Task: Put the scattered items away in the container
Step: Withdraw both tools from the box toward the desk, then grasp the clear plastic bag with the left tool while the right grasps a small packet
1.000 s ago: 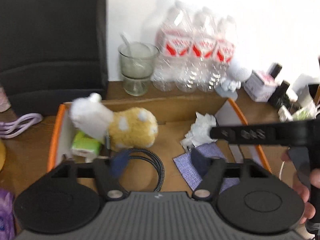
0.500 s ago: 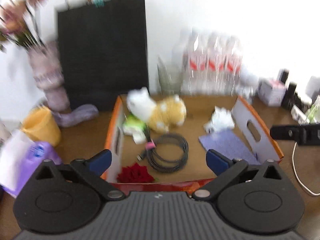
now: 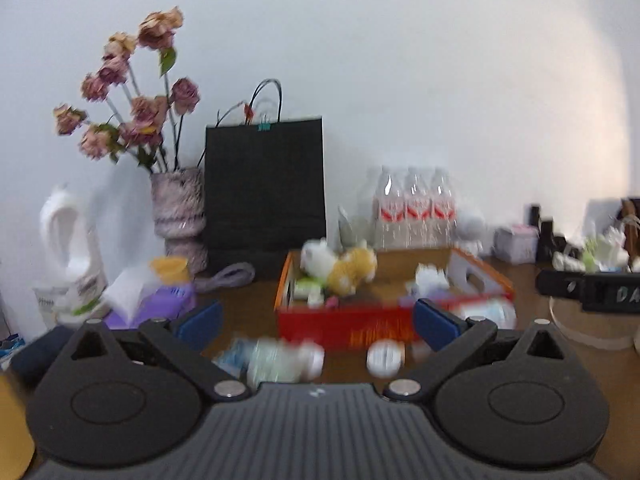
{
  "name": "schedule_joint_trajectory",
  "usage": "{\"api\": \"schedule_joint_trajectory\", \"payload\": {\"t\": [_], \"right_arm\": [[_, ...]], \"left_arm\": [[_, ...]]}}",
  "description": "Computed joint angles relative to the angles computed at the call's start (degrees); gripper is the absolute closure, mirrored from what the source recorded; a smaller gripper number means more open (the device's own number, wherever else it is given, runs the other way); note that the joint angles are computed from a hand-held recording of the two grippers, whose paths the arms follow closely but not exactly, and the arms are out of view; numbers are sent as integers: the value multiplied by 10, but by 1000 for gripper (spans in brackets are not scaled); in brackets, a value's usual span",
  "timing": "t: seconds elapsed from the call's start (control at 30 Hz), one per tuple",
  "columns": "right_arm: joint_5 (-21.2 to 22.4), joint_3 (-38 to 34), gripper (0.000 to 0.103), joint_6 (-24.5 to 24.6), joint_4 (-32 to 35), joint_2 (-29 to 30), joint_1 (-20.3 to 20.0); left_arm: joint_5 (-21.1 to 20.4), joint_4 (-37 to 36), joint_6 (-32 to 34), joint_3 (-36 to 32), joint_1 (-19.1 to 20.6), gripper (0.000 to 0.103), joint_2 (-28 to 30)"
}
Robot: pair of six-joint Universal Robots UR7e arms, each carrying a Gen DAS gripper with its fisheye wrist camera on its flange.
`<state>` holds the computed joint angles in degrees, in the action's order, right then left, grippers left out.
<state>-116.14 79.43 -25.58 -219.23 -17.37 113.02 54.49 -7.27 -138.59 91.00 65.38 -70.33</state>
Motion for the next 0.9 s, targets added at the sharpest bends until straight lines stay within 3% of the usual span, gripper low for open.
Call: {"api": "schedule_joint_trajectory", "payload": {"t": [0.1, 0.17, 0.33, 0.43, 0.57, 0.7, 0.73, 0.8, 0.83, 0.9], "right_arm": [[-11, 58, 17, 19, -26, -8, 5], [-19, 77, 17, 6, -34, -6, 7], [-28, 86, 23, -2, -16, 3, 7], [-60, 70, 30, -8, 1, 9, 6], [-40, 60, 41, 10, 53, -1, -2], [-35, 22, 45, 5, 114, 17, 3], [-31, 12, 46, 6, 136, 20, 5], [-20, -15, 49, 5, 179, 31, 8], [-15, -34, 49, 1, 199, 39, 10], [-1, -82, 50, -7, 241, 62, 14]], "left_arm": [[-21, 28, -39, 38, 5, 0, -25], [-28, 51, -62, 47, 10, 0, -28], [-28, 96, -73, 12, 31, 0, -1], [-5, 118, -52, -39, 48, 0, 22], [11, 173, 6, -168, 71, 0, 97], [0, 233, 26, -314, 89, 4, 188], [-2, 260, 26, -353, 93, 12, 211], [-4, 324, 8, -426, 101, 44, 252], [-7, 359, -10, -457, 104, 68, 267], [7, 364, -34, -448, 109, 69, 257]]}}
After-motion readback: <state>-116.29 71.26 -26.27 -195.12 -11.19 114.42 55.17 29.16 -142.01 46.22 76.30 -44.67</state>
